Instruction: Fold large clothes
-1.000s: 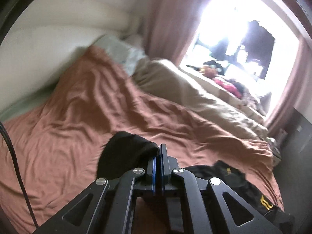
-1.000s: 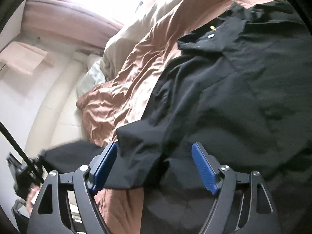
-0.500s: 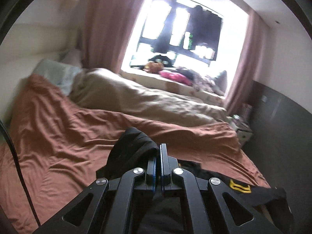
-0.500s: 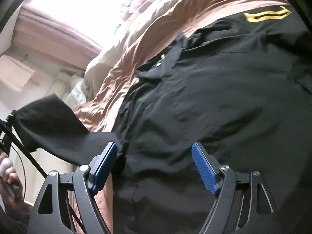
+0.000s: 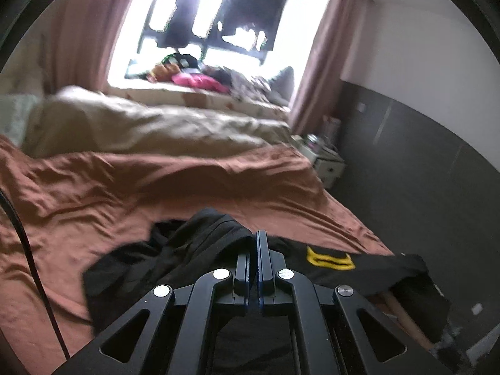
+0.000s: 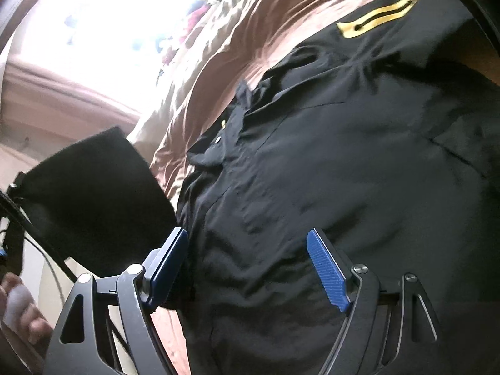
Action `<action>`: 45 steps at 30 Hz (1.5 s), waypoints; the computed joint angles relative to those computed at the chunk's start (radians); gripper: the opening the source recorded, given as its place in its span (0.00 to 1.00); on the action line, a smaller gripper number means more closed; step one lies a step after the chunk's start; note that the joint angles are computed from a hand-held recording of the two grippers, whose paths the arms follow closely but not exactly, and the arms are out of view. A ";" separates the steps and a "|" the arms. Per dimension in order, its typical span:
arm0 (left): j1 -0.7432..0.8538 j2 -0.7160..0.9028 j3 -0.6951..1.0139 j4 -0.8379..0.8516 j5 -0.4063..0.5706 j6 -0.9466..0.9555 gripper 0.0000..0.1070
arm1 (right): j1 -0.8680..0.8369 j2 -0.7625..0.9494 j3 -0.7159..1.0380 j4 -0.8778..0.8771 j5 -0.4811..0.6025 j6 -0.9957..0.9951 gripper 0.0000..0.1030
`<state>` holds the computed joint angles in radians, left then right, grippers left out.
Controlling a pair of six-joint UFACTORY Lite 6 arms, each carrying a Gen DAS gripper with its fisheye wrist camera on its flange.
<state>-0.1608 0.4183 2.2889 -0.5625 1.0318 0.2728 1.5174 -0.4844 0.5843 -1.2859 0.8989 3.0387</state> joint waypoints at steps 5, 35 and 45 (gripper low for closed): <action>-0.083 0.026 -0.133 0.004 0.006 0.006 0.23 | 0.057 -0.067 -0.045 0.078 0.106 0.029 0.75; 0.641 -0.275 -0.787 0.012 0.098 0.414 0.74 | -0.248 0.667 0.685 0.378 -0.113 -0.931 0.75; 0.665 -0.198 -0.918 0.113 -0.058 0.414 0.50 | -0.318 0.973 1.017 0.631 0.029 -1.325 0.44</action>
<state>0.5037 0.2198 1.3713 -0.4496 0.9741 0.6866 1.1995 0.4886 1.6011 -0.6552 0.9275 1.7136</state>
